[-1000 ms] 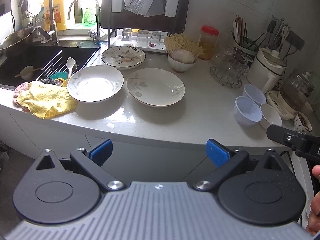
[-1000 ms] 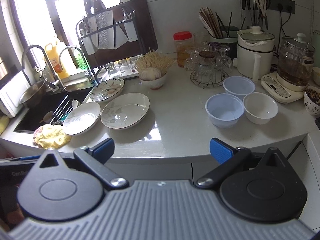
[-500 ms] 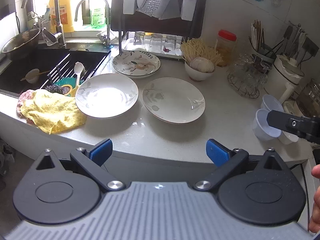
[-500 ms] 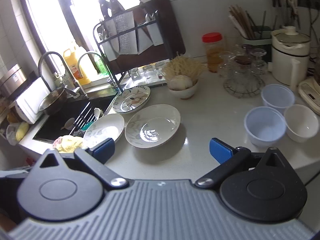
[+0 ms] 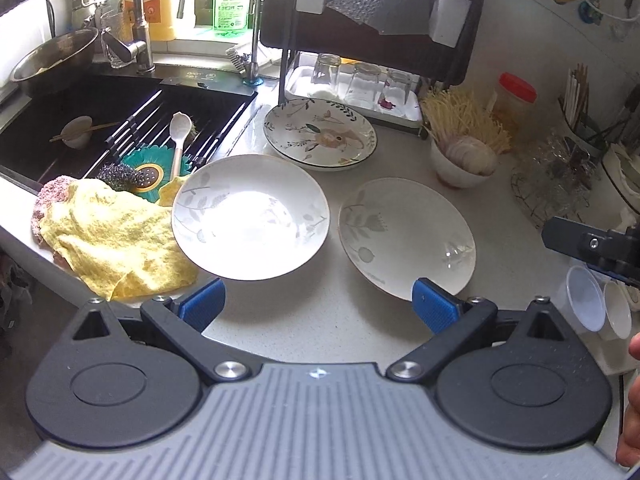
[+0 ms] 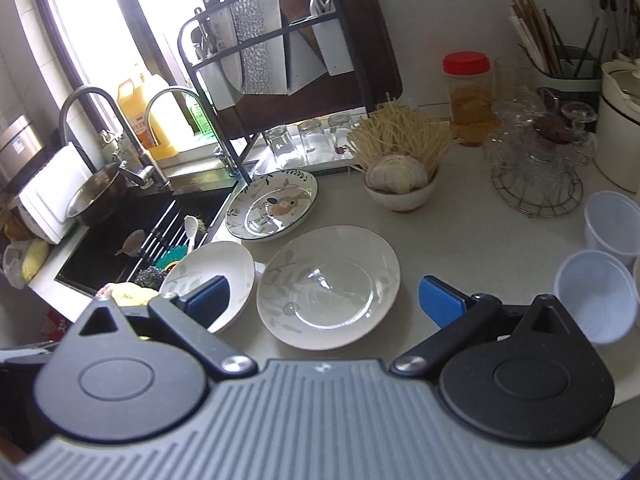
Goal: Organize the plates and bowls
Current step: 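Move both tools toward the white leaf-print plate beside the sink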
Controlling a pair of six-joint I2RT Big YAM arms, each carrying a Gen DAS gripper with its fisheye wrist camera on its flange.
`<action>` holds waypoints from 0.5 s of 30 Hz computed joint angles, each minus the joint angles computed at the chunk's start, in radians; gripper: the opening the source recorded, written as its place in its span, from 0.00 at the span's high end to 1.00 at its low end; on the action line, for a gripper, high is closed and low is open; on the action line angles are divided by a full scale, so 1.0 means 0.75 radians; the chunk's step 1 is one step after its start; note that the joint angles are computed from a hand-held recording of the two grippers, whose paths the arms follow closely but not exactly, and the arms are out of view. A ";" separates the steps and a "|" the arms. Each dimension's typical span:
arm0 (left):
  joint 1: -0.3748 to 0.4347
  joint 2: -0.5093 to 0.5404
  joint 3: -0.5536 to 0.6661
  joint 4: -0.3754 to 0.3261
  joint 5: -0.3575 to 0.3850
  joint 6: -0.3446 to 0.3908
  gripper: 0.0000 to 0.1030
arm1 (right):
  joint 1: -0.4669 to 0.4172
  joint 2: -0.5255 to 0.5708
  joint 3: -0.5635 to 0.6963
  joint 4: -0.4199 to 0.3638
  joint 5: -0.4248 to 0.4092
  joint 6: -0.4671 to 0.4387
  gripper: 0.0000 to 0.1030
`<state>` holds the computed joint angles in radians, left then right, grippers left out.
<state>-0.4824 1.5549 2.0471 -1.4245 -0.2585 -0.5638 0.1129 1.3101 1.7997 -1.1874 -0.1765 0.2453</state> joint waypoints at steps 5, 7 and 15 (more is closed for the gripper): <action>0.086 0.054 0.017 0.004 0.048 -0.001 0.02 | 0.034 0.120 0.094 -0.004 -0.005 -0.030 0.00; 0.116 0.076 0.021 0.005 0.067 0.000 0.02 | 0.046 0.168 0.130 -0.010 -0.020 -0.042 0.00; 0.241 0.129 -0.014 0.003 0.181 -0.056 0.03 | 0.106 0.375 0.316 -0.081 -0.102 -0.128 0.11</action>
